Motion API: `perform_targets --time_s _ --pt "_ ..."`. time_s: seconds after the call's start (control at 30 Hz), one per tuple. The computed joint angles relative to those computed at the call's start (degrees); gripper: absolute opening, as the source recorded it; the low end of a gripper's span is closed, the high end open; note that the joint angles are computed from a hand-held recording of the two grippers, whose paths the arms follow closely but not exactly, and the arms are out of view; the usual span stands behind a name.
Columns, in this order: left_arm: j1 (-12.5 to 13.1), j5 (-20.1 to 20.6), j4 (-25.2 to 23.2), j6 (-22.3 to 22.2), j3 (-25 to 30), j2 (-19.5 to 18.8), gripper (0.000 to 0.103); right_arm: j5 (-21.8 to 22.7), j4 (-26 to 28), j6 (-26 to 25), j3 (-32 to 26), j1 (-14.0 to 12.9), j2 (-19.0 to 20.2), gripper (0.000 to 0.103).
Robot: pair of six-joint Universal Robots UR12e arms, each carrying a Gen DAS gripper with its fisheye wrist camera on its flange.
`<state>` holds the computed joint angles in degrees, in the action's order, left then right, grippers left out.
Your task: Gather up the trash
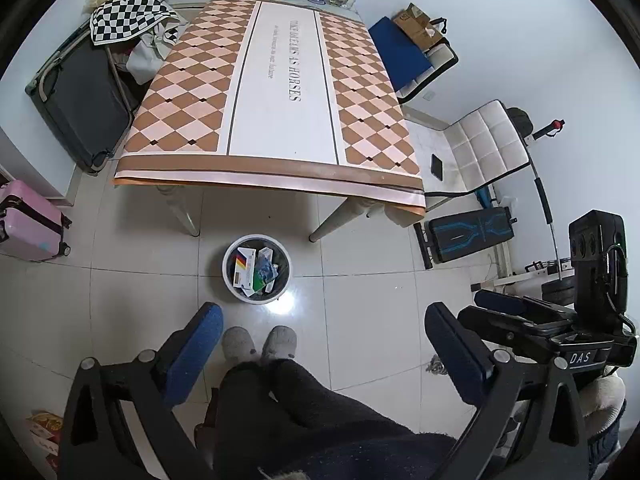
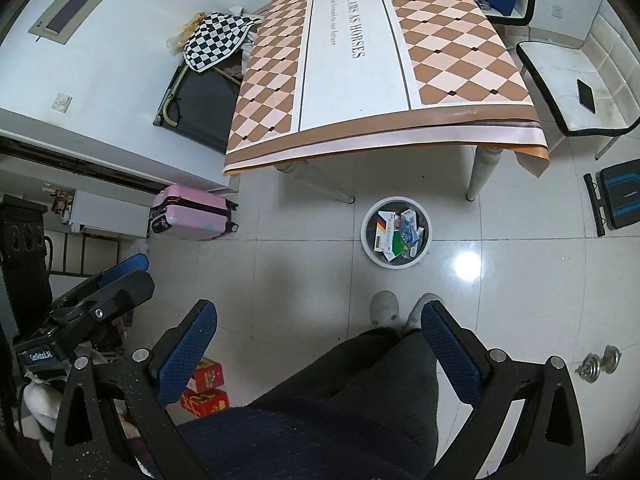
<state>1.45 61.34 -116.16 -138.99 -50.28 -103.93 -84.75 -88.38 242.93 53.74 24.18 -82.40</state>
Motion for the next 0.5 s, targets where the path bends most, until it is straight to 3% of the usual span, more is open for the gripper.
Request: perform_targets --time_s 0.5 --pt "0.35 -0.68 -0.77 0.03 0.94 -0.41 0.103 1.28 0.22 -2.07 -1.19 -0.72 0.65 0.103"
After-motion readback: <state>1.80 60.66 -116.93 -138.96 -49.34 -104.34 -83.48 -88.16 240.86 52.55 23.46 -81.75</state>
